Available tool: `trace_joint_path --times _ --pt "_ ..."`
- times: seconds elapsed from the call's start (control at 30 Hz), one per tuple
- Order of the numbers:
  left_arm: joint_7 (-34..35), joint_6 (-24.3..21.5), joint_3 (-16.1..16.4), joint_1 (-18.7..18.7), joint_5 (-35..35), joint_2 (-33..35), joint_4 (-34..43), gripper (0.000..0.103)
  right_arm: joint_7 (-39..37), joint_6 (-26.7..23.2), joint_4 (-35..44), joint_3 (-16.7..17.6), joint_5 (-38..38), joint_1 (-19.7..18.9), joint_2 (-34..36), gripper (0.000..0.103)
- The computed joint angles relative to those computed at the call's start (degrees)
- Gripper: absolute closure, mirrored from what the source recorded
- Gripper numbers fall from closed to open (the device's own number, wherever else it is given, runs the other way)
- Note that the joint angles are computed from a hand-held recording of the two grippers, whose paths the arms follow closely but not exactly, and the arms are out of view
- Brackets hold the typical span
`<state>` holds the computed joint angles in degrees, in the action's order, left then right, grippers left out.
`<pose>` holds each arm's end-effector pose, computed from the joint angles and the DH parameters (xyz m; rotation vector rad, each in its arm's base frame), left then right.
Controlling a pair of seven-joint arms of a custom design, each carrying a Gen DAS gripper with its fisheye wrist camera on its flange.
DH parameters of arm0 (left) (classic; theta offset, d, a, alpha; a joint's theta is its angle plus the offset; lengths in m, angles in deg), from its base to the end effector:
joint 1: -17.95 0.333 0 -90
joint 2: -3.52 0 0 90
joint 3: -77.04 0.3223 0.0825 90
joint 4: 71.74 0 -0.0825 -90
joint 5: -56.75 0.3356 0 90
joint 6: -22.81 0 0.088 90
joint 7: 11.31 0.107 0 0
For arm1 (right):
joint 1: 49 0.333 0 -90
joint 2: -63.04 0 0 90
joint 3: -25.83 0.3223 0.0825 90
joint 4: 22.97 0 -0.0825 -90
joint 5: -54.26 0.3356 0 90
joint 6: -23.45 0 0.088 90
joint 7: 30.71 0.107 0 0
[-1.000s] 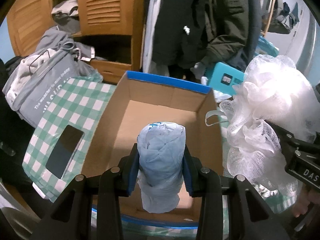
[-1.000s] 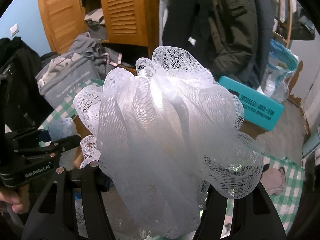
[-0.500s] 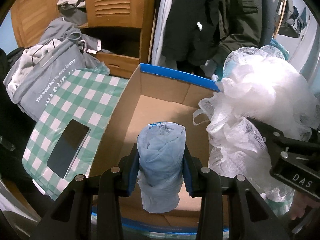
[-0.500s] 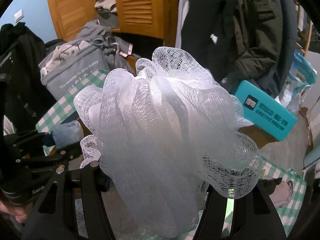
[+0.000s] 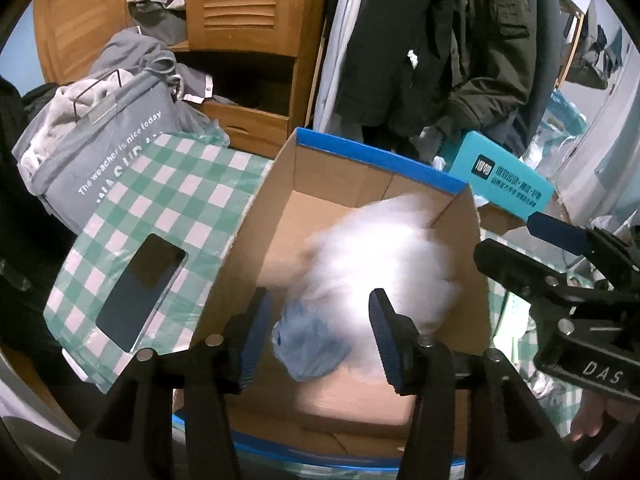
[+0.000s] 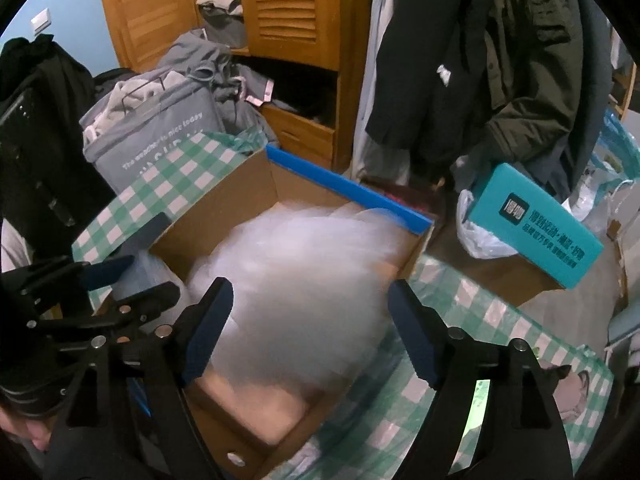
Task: Organize soft objects
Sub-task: 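Release the bath puff into the box with the right tool while the left tool drops the blue sock in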
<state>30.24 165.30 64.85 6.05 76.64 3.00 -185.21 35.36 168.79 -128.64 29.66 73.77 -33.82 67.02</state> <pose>0.5013 -0.2263 0.5511 -2.1062 1.7157 -0.6439 0.5520 0.1848 0.5775 -2.1671 1.2437 -0.3444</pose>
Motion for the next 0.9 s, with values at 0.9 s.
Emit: trace_joint_path --times 0.9 --pt "3.27 3.07 -1.69 -3.1 1.35 1.85 3.37 0.034 -0.73 -0.91 -5.67 -2.63 2.73 -4.08 -6.76 0.022"
